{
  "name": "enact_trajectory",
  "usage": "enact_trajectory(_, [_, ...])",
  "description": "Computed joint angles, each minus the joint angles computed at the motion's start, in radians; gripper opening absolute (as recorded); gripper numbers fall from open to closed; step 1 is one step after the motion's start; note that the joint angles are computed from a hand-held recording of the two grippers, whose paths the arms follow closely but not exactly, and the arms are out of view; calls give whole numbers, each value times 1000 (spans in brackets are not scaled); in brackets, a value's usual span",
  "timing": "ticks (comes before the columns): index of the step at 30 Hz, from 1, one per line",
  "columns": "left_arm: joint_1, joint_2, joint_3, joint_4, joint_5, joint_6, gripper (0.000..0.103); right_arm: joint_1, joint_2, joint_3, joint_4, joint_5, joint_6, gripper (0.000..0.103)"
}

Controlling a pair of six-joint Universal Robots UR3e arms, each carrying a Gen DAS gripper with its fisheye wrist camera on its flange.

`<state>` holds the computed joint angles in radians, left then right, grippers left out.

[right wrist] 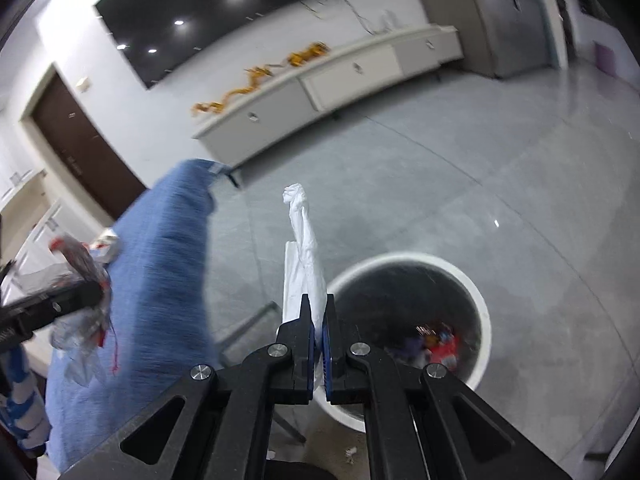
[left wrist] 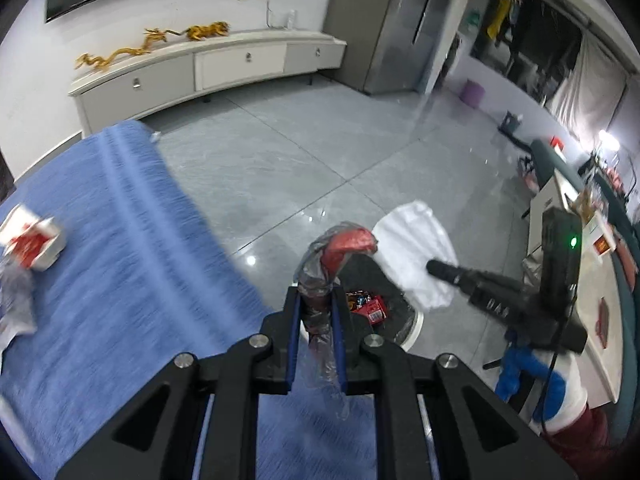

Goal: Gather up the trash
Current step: 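Carry both items over the bin and open both tools to drop them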

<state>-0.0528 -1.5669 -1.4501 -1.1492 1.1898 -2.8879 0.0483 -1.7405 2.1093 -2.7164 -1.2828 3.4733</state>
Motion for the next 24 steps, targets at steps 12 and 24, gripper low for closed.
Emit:
enact_trajectory(12, [-235, -456, 394, -25, 106, -160, 41, -71, 247, 95, -140, -28, 4, 25])
enact_trajectory(24, [-216, -365, 315, 41, 113, -158, 50, -100, 56, 151, -42, -46, -7, 49])
